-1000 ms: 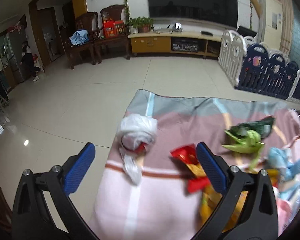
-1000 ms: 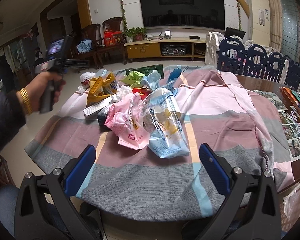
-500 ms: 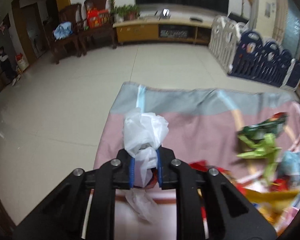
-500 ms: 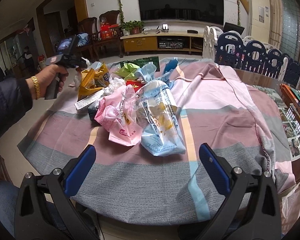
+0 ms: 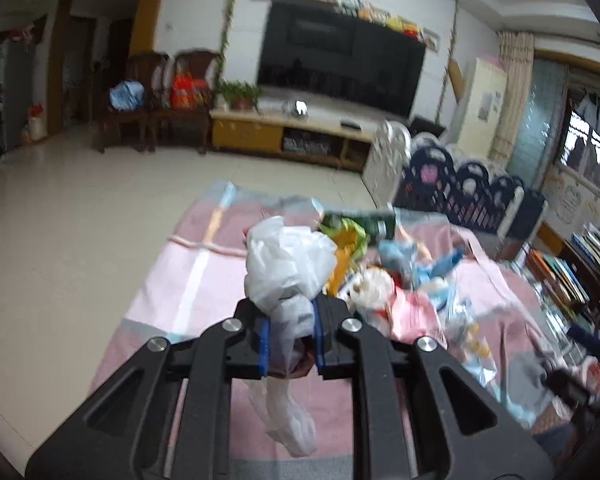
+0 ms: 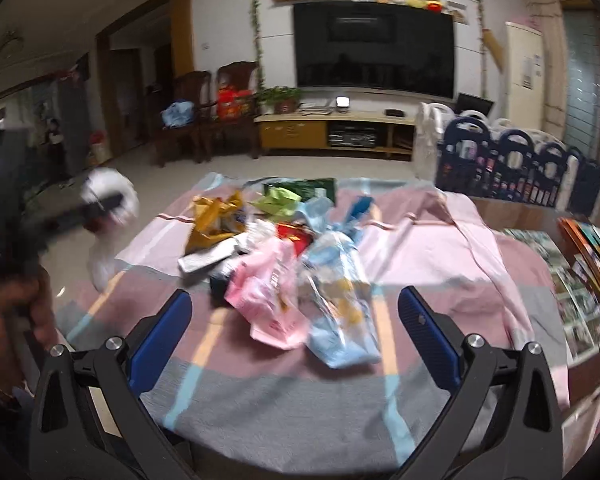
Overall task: Collect trash
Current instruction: 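Grasp the crumpled foil wrapper with the right tool while the left tool holds the white bag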
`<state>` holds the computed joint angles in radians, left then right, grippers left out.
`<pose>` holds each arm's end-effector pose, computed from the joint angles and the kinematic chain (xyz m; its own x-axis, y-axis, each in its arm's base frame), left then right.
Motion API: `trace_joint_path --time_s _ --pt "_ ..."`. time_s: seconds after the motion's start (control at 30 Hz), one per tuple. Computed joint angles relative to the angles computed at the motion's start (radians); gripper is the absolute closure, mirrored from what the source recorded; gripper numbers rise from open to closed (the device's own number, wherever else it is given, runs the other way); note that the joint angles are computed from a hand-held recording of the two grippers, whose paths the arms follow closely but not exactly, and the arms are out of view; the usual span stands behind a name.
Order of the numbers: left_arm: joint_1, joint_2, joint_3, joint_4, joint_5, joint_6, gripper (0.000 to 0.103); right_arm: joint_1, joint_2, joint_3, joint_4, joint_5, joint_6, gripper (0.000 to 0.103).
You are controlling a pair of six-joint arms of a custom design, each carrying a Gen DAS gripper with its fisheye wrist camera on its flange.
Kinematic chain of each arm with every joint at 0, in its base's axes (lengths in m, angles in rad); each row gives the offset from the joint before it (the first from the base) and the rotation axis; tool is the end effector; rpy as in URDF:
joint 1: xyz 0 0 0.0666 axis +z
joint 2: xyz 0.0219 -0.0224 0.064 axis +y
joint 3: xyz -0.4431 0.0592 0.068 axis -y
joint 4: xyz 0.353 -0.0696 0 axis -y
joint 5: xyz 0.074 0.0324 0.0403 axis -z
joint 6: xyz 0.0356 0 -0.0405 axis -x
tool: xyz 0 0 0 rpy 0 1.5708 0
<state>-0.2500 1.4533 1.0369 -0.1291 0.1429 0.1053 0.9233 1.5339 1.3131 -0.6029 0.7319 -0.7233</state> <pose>0.4381 -0.1175 0.3790 -0.5381 0.0300 -0.8424 0.3080 0.9373 -0.1633 0.3125 0.3731 0.4247 -0.5432 0.0981 -0.8339 0.0535 0.9952 0.0822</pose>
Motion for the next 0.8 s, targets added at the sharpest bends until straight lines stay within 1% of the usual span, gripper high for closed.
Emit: trace_joint_path --time_s 0.03,0.07,0.1,0.13,0.23,0.3,0.33,0.37,0.43,0.5,0.53,0.57,0.6,0.63,0.67,0.7,0.73,0.77,0.8 --pt "0.003 -0.004 -0.009 0.031 0.011 -0.006 0.086 -0.019 0.022 0.048 -0.029 -0.015 0.033 0.003" --pt "0.006 -0.006 -0.013 0.051 0.014 -0.017 0.086 -0.035 0.053 0.102 -0.078 -0.028 0.042 0.003" --pt "0.011 0.0 -0.005 0.052 0.013 -0.026 0.086 -0.058 0.09 0.168 -0.15 -0.05 0.041 0.003" --pt "0.023 0.01 0.007 0.049 0.022 -0.025 0.086 -0.084 0.122 0.221 -0.185 -0.093 0.053 0.003" --pt "0.045 0.015 0.011 0.04 0.075 0.009 0.086 -0.151 0.193 0.317 -0.202 -0.206 0.074 0.003" --pt "0.047 0.017 0.013 0.039 0.081 -0.011 0.086 -0.204 0.256 0.4 -0.249 -0.294 0.068 0.004" --pt "0.051 0.014 0.014 0.037 0.079 -0.027 0.086 -0.222 0.282 0.432 -0.271 -0.323 0.065 0.011" --pt "0.05 0.013 0.014 0.034 0.071 -0.042 0.086 -0.244 0.315 0.473 -0.299 -0.365 0.06 0.023" --pt "0.051 0.013 0.02 0.025 0.068 -0.057 0.086 -0.28 0.373 0.54 -0.347 -0.465 0.041 0.042" --pt "0.063 0.014 0.026 0.011 0.088 -0.051 0.086 -0.313 0.436 0.612 -0.404 -0.579 0.028 0.042" --pt "0.071 0.017 0.032 0.004 0.106 -0.038 0.086 -0.322 0.459 0.637 -0.416 -0.62 0.033 0.042" --pt "0.076 0.02 0.035 0.0 0.119 -0.025 0.086 -0.322 0.47 0.647 -0.407 -0.631 0.039 0.042" --pt "0.079 0.024 0.04 -0.006 0.132 -0.015 0.086 -0.319 0.488 0.673 -0.419 -0.63 0.055 0.042" --pt "0.085 0.027 0.042 -0.012 0.143 -0.013 0.086 -0.319 0.513 0.712 -0.458 -0.629 0.073 0.042" --pt "0.084 0.03 0.046 -0.017 0.144 -0.011 0.086 -0.32 0.539 0.751 -0.498 -0.644 0.082 0.046" --pt "0.086 0.032 0.049 -0.023 0.148 -0.014 0.086 -0.323 0.563 0.786 -0.539 -0.656 0.083 0.052" --pt "0.084 0.035 0.052 -0.03 0.152 -0.017 0.086 -0.326 0.578 0.805 -0.567 -0.661 0.08 0.073" --pt "0.083 0.037 0.058 -0.039 0.155 -0.022 0.086 -0.329 0.58 0.803 -0.561 -0.669 0.078 0.084" --pt "0.079 0.039 0.059 -0.045 0.154 -0.025 0.086 -0.33 0.564 0.777 -0.526 -0.667 0.075 0.085"
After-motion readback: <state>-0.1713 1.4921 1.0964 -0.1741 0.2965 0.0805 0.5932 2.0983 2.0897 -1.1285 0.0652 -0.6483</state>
